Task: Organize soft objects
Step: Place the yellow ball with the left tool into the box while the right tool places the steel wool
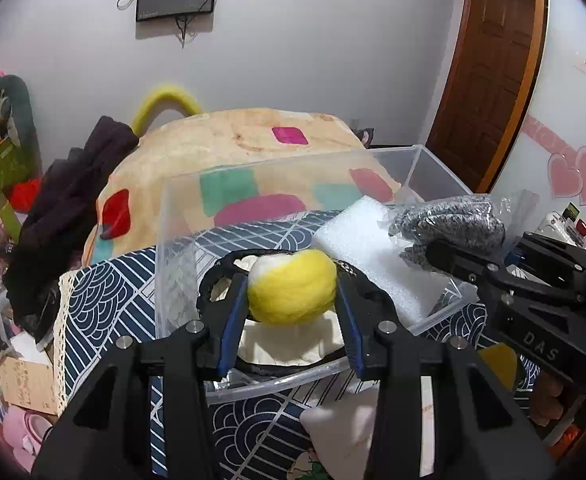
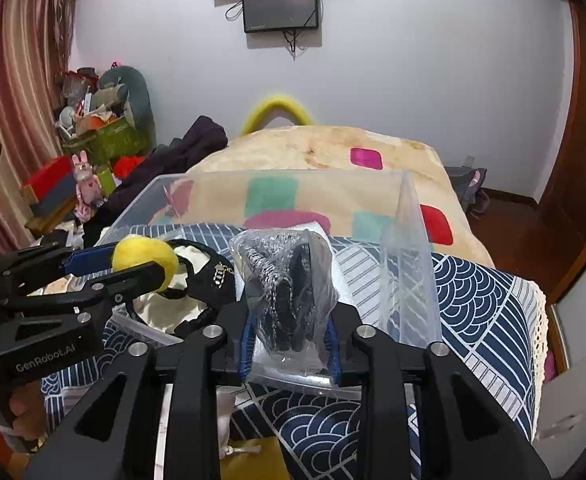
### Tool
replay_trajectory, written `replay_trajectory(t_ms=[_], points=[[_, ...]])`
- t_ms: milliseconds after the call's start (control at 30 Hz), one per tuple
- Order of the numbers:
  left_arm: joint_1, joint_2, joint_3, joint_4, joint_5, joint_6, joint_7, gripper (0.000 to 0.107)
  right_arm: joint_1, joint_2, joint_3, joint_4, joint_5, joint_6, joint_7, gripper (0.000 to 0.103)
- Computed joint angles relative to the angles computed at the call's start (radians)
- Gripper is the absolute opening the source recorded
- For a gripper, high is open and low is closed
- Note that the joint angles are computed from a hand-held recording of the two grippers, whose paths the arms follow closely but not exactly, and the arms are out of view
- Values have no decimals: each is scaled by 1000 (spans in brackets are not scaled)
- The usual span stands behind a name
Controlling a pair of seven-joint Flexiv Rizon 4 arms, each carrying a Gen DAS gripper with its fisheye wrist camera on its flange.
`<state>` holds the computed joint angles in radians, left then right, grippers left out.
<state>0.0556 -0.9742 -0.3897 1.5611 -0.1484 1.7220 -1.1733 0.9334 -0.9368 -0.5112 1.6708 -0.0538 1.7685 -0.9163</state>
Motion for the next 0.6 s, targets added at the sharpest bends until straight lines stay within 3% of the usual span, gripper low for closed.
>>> replay_trajectory(t_ms=[33, 100, 133, 233, 400, 467, 600], points=[[4, 2, -4, 2, -2, -8, -1, 47, 0, 1, -2, -1, 0, -2, 0, 37], [14, 6, -13, 9, -6, -15, -3, 56, 29, -2, -36, 10, 18, 15, 8, 65], [21, 9, -20, 14, -6, -14, -3, 57, 54, -7, -66, 24, 38, 36, 11, 69], [44, 22, -43, 39, -1, 2, -6, 60, 109, -15, -130, 46, 83, 62, -9, 71], [93, 59, -87, 109, 36, 62, -29, 83, 186, -25, -212, 80, 159, 100, -50, 83], [113, 74, -101, 138, 57, 83, -45, 90, 202, -19, -220, 91, 186, 117, -74, 83], [138, 109, -109, 193, 109, 125, -78, 93, 226, 1, -216, 119, 247, 156, -130, 87]])
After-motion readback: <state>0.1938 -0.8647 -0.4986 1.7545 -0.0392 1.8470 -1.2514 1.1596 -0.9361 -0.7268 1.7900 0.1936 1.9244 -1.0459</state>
